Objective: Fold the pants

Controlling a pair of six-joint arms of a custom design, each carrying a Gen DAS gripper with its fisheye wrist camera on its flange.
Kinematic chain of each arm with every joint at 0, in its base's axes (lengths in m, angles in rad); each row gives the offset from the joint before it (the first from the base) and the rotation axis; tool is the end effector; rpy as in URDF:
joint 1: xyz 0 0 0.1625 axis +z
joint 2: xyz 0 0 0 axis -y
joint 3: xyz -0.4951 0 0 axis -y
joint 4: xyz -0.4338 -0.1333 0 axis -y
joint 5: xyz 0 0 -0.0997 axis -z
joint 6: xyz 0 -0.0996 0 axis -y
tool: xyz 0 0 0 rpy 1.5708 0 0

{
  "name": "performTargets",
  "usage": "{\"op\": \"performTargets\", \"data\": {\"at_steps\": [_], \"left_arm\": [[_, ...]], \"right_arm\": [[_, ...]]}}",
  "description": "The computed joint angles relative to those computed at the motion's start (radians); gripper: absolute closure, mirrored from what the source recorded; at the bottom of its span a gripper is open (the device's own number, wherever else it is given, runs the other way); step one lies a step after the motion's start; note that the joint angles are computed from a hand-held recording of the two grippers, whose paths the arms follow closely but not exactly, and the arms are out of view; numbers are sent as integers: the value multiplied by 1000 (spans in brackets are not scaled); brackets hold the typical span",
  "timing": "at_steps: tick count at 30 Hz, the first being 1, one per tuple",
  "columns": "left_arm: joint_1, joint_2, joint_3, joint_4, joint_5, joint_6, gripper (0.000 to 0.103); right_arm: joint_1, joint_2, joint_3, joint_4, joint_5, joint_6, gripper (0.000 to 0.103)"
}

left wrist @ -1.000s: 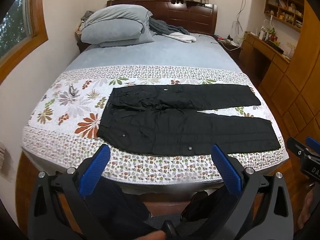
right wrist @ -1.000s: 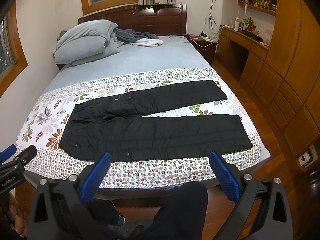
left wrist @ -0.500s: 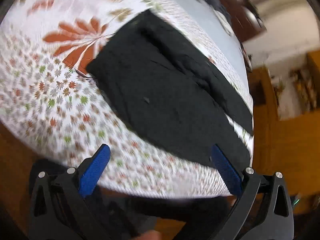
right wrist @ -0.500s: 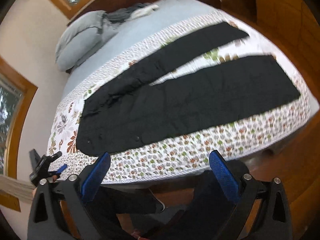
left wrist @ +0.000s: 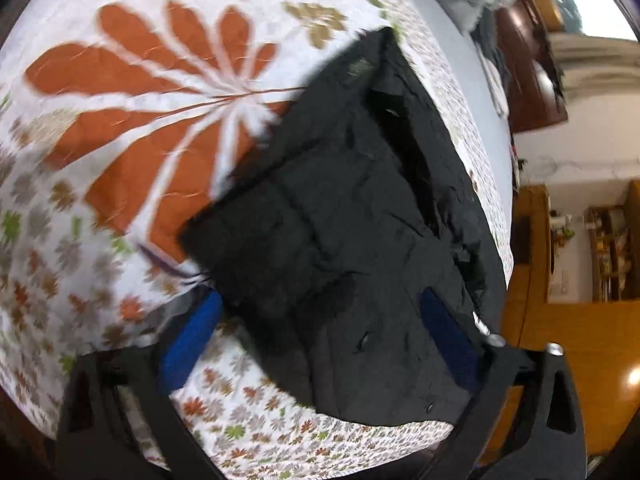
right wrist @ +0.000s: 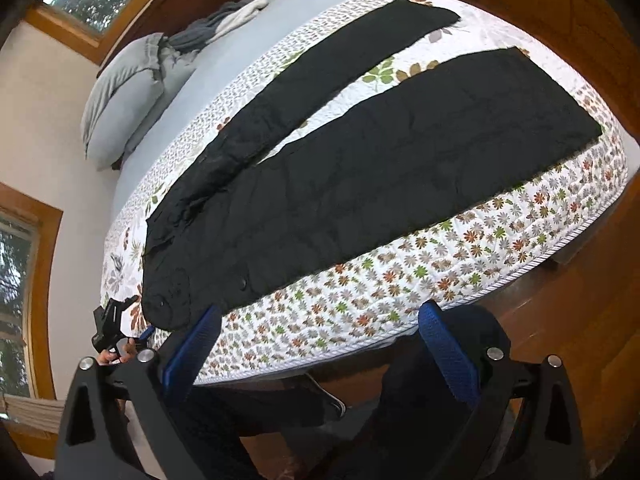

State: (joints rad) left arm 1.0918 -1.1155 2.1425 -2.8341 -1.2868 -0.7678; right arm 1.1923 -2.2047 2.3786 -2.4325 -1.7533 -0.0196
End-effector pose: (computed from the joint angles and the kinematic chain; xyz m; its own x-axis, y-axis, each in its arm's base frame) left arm -0.1157 -0.5726 0.1663 -0.9459 -0.3228 -0.0334 -0.2903 0.8876 -0.3576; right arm 0.0061 -0.2965 0.4740 -0.8766 0.4563 0.1526 0.2684 0.7270 -0.6320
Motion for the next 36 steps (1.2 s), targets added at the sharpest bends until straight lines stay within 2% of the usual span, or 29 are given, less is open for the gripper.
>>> {"op": "performTargets", "data": {"at_steps": [1,2,3,5,6,8,9,10,13,14,19,22,24,25,26,27,28,29,30,32,33,36], "left_arm": [[-12,2,-13,53,32,-20,41],[-19,4,-18,84,54,-39,56],[-17,10,-16,76,58,-46,61],[-22,15,-5,58,75,-46,66],[-22,15,-2,49,78,-39,67],[-23,20,2,33,86,-44,68],[-23,21,3,32,87,-45,67],[-22,20,3,39,89,-48,67],[-17,39,-13,38,82,-51,59],[-16,41,-14,35,80,-49,56],[-34,54,-24,57,121,-74,54],[-45,57,-26,71,147,-92,54],[-55,58,-28,88,173,-114,60],[-61,58,-29,99,189,-125,62],[-69,57,-28,108,209,-136,67],[-72,54,-24,111,220,-143,73],[-76,49,-16,102,229,-164,76],[-80,43,-8,94,236,-182,81],[-86,39,-4,94,250,-195,84],[-106,22,4,115,294,-217,88],[-112,10,10,119,309,-228,89],[-110,-52,43,130,343,-276,89]], "right_arm": [[-46,-9,-2,-9,43,-22,4],[-85,-13,-6,-12,77,-40,4],[-135,-19,-13,-8,122,-60,4],[-286,-37,-32,13,260,-107,4],[-385,-47,-44,27,350,-135,5],[-585,-42,-80,70,524,-154,20],[-640,-31,-96,88,576,-157,21],[-726,-11,-118,97,652,-152,21],[-866,54,-165,75,770,-94,13],[-894,73,-175,51,786,-67,12],[-987,155,-218,-12,859,-1,12],[-1004,194,-240,-29,896,2,12],[-997,205,-243,-36,903,0,14],[-1000,216,-249,-36,910,-12,19],[-995,228,-255,-39,912,-16,28],[-983,243,-266,-45,903,-7,33],[-979,251,-269,-54,888,5,44],[-975,256,-271,-63,877,9,59],[-969,258,-274,-67,857,8,67],[-986,244,-269,-33,892,-29,88],[-993,227,-264,-3,906,-55,89],[-953,203,-259,51,869,-124,90]]}}
